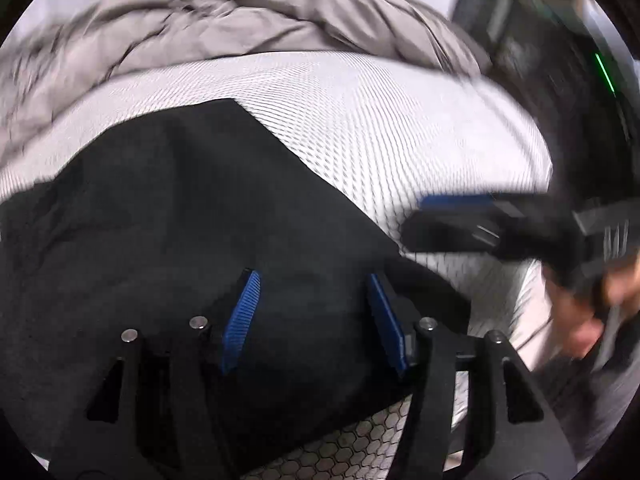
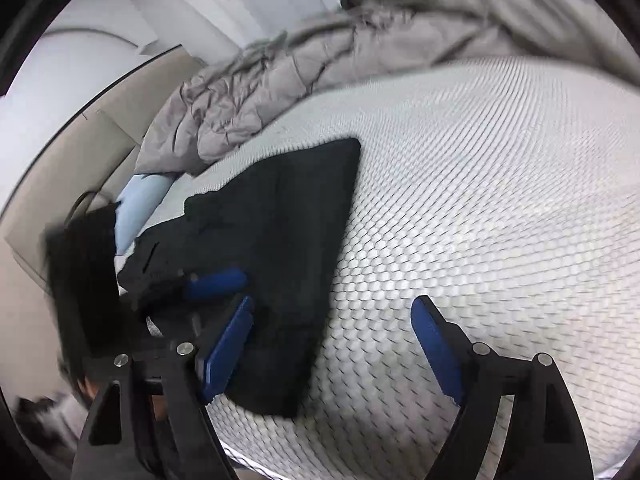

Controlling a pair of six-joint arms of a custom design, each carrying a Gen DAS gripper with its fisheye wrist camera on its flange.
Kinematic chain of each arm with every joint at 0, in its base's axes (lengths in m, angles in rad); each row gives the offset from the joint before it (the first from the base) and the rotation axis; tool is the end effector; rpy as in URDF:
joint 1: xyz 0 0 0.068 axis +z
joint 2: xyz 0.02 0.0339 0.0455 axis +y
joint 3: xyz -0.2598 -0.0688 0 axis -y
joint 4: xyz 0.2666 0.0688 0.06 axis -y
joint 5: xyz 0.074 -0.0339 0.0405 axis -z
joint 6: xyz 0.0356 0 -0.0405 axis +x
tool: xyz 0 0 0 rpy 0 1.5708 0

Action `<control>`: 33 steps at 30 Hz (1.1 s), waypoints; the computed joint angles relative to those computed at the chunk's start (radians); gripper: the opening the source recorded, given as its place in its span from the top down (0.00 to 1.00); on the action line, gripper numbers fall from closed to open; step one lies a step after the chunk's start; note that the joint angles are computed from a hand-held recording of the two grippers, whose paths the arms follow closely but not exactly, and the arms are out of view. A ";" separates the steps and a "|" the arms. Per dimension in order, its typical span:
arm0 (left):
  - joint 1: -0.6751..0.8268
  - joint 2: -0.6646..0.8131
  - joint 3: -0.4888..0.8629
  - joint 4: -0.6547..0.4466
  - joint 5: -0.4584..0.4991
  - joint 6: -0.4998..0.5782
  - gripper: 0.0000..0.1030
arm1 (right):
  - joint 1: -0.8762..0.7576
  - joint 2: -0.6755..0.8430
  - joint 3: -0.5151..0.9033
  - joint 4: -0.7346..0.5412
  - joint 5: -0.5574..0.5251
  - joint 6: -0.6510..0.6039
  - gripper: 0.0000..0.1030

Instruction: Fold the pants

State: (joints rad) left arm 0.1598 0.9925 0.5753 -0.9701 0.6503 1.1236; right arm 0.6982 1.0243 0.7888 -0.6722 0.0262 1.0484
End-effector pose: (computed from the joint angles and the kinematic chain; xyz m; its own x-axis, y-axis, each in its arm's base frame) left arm 0.1660 0.0049 0.1773 -0.4356 0.6567 -0.6156 0.8676 0.4885 -0.0929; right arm 0.1735 0.1444 0.2452 -0.8474 0.4198 -0.3250 0.2087 0.8263 0.5232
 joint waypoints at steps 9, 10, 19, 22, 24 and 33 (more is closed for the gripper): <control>0.054 -0.089 -0.081 0.010 -0.019 0.054 0.41 | -0.196 0.371 0.085 0.222 -0.231 -0.234 0.57; 0.065 -0.076 -0.080 0.004 -0.017 0.069 0.41 | -0.240 0.431 0.123 0.247 -0.262 -0.246 0.61; 0.215 0.192 0.075 -0.175 0.014 0.303 0.40 | -0.466 0.977 0.593 0.275 -0.310 -0.384 0.69; 0.262 0.336 0.206 -0.297 0.019 0.386 0.40 | -0.489 0.929 0.583 0.251 -0.329 -0.331 0.60; 0.326 0.432 0.325 -0.374 0.042 0.410 0.40 | -0.477 0.814 0.485 0.259 -0.300 -0.306 0.49; 0.450 0.732 0.687 -0.275 0.126 0.108 0.25 | -0.253 0.162 -0.101 0.346 -0.244 0.001 0.33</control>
State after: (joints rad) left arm 0.6097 1.7241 1.2624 -1.2453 0.7762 1.2313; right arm 0.4453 1.1860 0.6875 -0.3260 -0.2181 1.0490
